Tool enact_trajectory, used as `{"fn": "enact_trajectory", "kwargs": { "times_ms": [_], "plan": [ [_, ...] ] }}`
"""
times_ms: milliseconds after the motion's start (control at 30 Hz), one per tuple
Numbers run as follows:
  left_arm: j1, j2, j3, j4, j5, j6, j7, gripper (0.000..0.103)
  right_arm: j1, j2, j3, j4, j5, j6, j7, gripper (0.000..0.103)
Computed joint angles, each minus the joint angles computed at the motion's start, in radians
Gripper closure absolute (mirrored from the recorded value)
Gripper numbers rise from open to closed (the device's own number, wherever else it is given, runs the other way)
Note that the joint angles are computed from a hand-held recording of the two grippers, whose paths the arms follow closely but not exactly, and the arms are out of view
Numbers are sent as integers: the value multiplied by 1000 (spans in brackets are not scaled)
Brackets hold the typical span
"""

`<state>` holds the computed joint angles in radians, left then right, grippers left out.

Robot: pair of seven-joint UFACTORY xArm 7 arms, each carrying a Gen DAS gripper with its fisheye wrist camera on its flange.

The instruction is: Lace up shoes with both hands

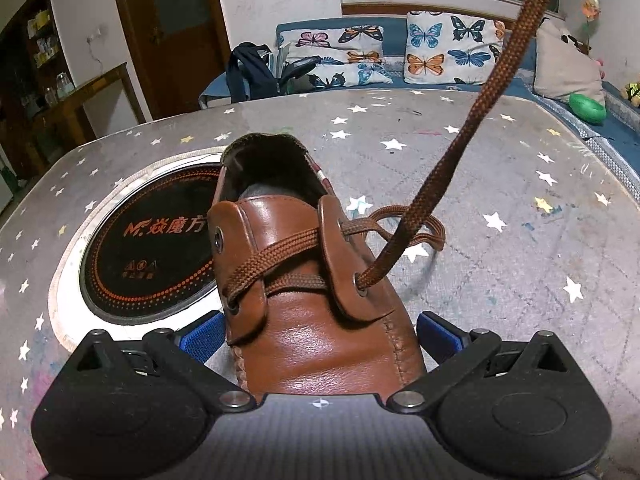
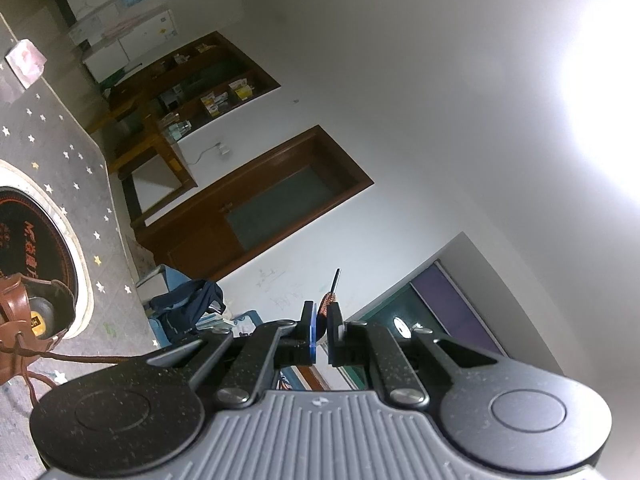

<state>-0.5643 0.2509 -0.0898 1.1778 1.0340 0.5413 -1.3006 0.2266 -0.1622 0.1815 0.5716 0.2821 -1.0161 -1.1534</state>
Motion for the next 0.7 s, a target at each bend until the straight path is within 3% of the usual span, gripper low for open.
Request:
{"fn": "enact_trajectory", "kwargs": {
  "times_ms": [200,467,633,700],
  "plan": [
    [8,-19,1,-22,7,-22,-6,0,2,-3,3,-2,5,0,-7,99],
    [85,-111,2,-143,-12,-185,-20,2,0,4,-5,10,-10,20,-6,99],
    [157,-192,-6,-241,-67,-316,35,17,-4,2,-8,11,-22,41,-3,99],
    [188,-221,-5,-270,-57,-378,11,22,-7,-6,-10,7,-30,65,5,99]
  ]
}}
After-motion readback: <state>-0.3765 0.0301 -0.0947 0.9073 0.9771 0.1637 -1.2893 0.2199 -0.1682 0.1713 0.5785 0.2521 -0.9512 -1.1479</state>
